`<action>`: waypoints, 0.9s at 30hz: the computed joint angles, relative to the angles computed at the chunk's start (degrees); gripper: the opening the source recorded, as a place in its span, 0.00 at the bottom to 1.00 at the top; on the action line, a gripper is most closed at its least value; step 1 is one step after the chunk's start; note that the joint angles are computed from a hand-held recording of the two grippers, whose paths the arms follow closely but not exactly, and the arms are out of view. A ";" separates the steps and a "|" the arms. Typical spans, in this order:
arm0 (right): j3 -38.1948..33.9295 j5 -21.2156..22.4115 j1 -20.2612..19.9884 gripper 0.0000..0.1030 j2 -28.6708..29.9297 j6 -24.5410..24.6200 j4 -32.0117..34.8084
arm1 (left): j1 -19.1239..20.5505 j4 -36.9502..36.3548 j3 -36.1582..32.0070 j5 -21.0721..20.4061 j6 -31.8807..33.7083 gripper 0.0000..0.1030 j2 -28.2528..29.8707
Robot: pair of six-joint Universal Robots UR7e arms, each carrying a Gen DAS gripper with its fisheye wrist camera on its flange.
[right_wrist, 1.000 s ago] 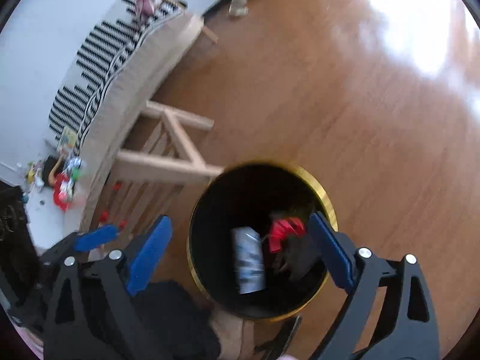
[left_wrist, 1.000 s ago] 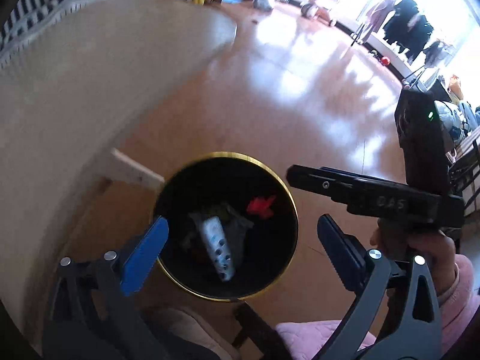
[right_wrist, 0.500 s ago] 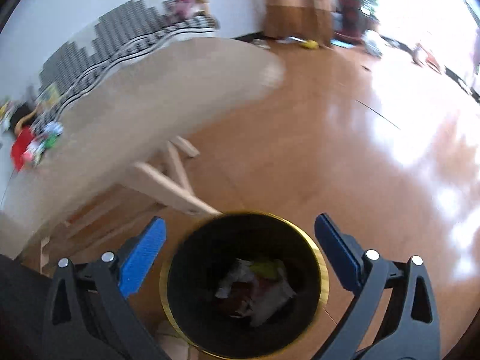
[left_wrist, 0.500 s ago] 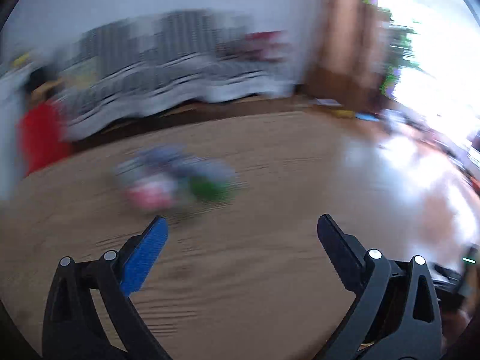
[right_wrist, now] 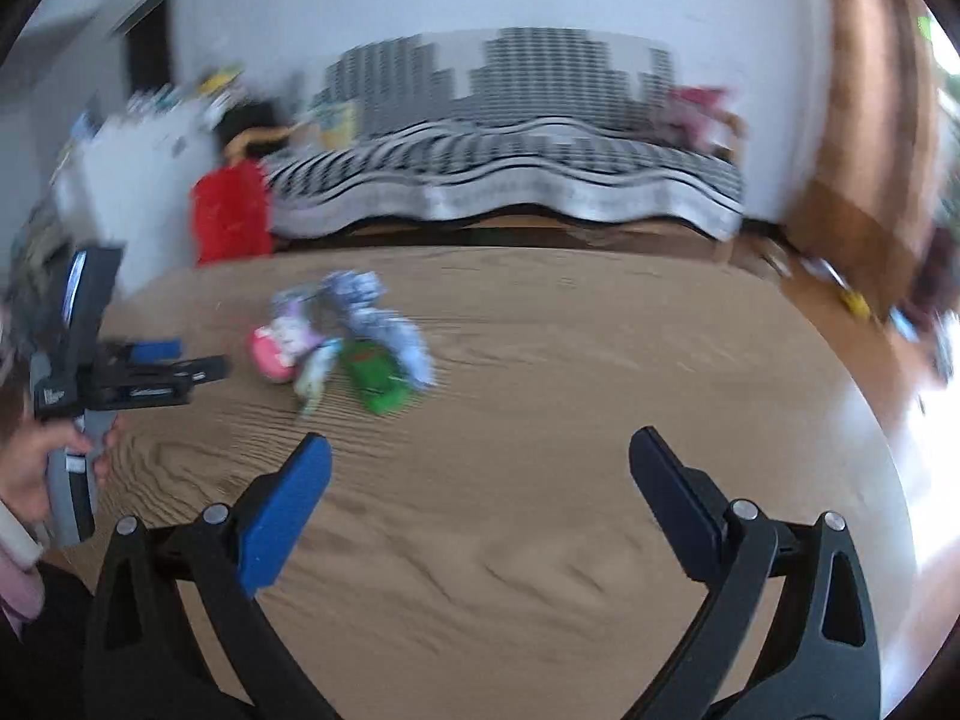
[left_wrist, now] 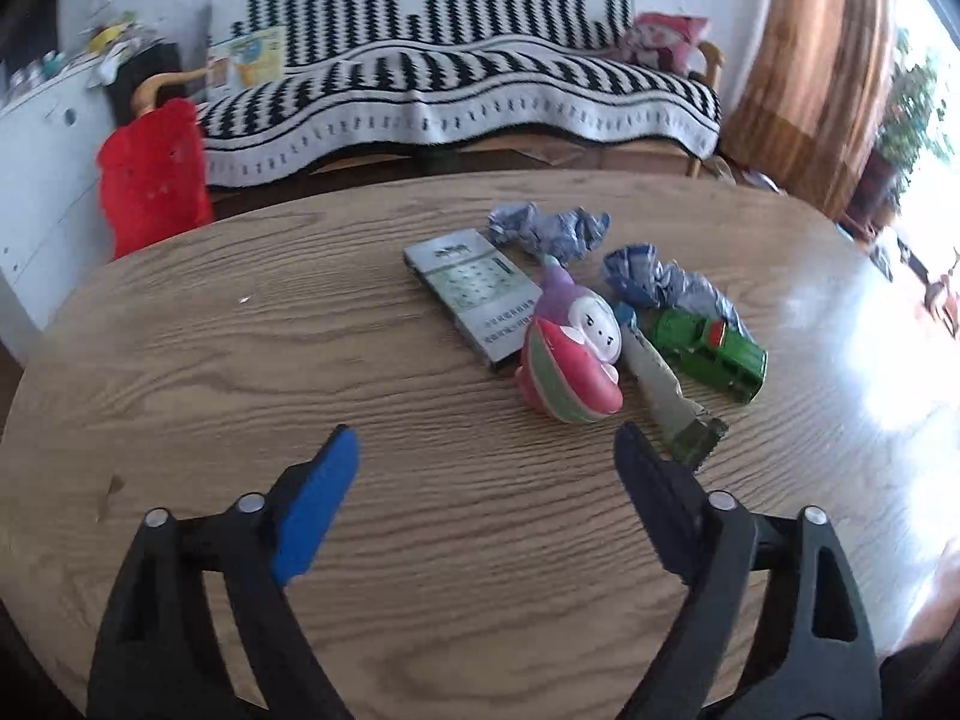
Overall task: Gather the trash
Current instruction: 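Grasp the pink-purple toy figure with the left gripper while the right gripper grasps the green toy car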
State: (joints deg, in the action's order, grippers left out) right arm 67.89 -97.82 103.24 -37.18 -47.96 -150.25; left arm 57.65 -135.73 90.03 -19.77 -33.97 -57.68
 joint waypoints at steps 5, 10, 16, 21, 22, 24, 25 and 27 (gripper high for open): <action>-9.43 -2.76 2.95 0.93 9.03 -8.46 6.04 | 0.81 -5.18 -1.93 0.64 8.36 0.82 2.17; -21.34 -2.08 2.86 0.80 17.09 -8.47 14.44 | 2.31 -8.96 -5.56 -1.21 17.04 0.82 5.04; -28.33 -0.75 2.14 0.67 21.27 -8.74 20.79 | 3.02 -13.55 -8.52 -1.08 26.29 0.82 7.85; -32.09 0.19 2.34 0.60 23.23 -9.96 24.91 | 3.83 -13.30 -10.01 -2.06 27.47 0.81 8.58; -32.46 -0.16 2.41 0.59 23.44 -9.91 25.56 | 4.09 -12.94 -10.36 -2.60 27.38 0.80 8.75; -34.09 -2.19 2.84 0.58 24.87 -9.77 26.30 | 4.56 -10.81 -11.17 -3.47 26.37 0.76 9.07; -35.26 -2.60 2.95 0.57 25.63 -9.57 27.51 | 4.84 -10.96 -11.42 -4.41 26.73 0.75 9.24; -35.27 -3.18 3.13 0.57 25.87 -9.45 27.86 | 5.05 -11.56 -11.37 -6.02 26.86 0.65 9.10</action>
State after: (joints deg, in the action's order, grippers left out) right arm 32.61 -101.00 106.37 -11.31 -57.41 -122.38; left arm 62.70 -147.29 78.65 -25.79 -7.11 -48.59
